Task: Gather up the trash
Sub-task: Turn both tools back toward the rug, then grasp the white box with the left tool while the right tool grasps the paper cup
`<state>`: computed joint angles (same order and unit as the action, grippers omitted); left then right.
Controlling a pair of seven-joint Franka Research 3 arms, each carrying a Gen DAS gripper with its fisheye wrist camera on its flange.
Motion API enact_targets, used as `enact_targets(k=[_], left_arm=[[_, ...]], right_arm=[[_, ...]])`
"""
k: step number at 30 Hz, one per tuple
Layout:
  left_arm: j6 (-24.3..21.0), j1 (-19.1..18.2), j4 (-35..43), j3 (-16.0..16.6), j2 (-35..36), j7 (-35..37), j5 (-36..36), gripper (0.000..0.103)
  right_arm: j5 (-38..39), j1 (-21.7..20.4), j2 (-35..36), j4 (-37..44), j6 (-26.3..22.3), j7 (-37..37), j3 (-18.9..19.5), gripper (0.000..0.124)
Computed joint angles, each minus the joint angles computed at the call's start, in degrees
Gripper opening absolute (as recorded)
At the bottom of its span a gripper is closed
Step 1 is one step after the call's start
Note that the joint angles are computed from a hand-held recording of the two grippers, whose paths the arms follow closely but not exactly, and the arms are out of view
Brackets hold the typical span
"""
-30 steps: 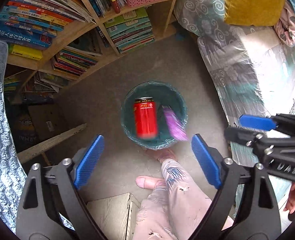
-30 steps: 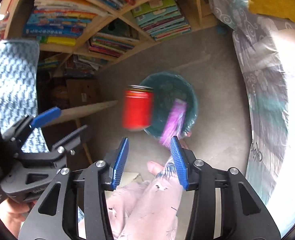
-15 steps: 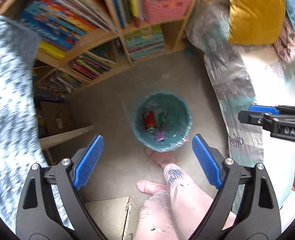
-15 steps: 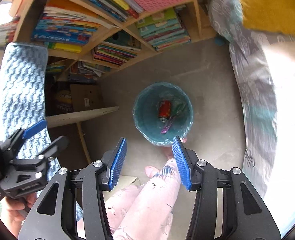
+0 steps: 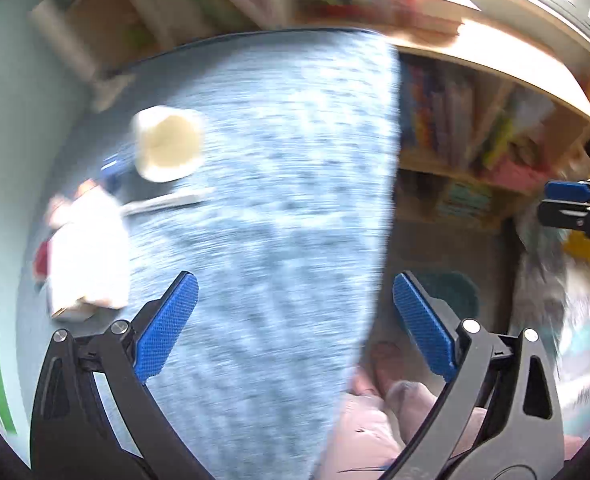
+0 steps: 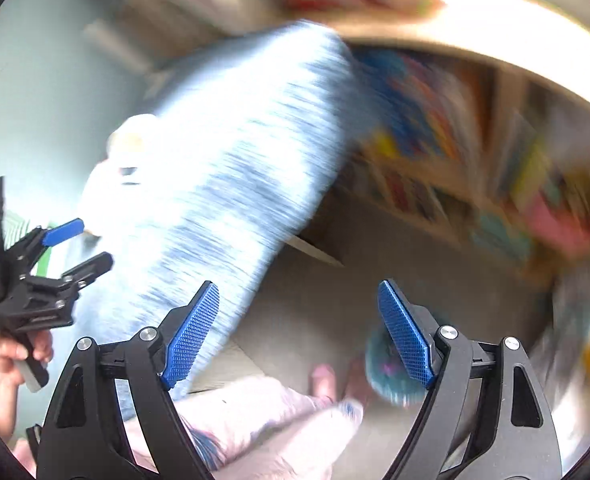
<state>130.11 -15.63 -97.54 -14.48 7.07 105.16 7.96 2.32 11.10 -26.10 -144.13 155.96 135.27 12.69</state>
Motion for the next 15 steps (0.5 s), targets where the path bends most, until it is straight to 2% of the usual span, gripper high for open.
enact_targets(k=[2, 6, 10, 15], left_arm=[[0.8, 1.28, 0.79, 1.85, 0.18, -3.77, 2.55, 0.096], [0.08, 4.11, 5.15, 3.9, 2.67, -8.28, 4.37, 0.096], [0.71, 5.98, 9.2, 4.91, 5.65, -11.19, 6.34, 0.096], [-2.81, 6.49, 17.41, 5.31, 12.54, -12.25, 7.47, 0.096]], right_arm=[[-1.64, 0.77, 7.48, 8.39, 0.52, -5.06, -0.78, 0.088], [-4.11, 3.12, 19.95, 23.95, -2.29, -11.79, -2.4, 0.088], [-10.31, 6.01, 30.5, 38.17, -7.03, -13.06, -4.09, 0.088], [-14.77, 10.53, 42.62, 54.93, -15.74, -15.18, -8.09, 0.088]])
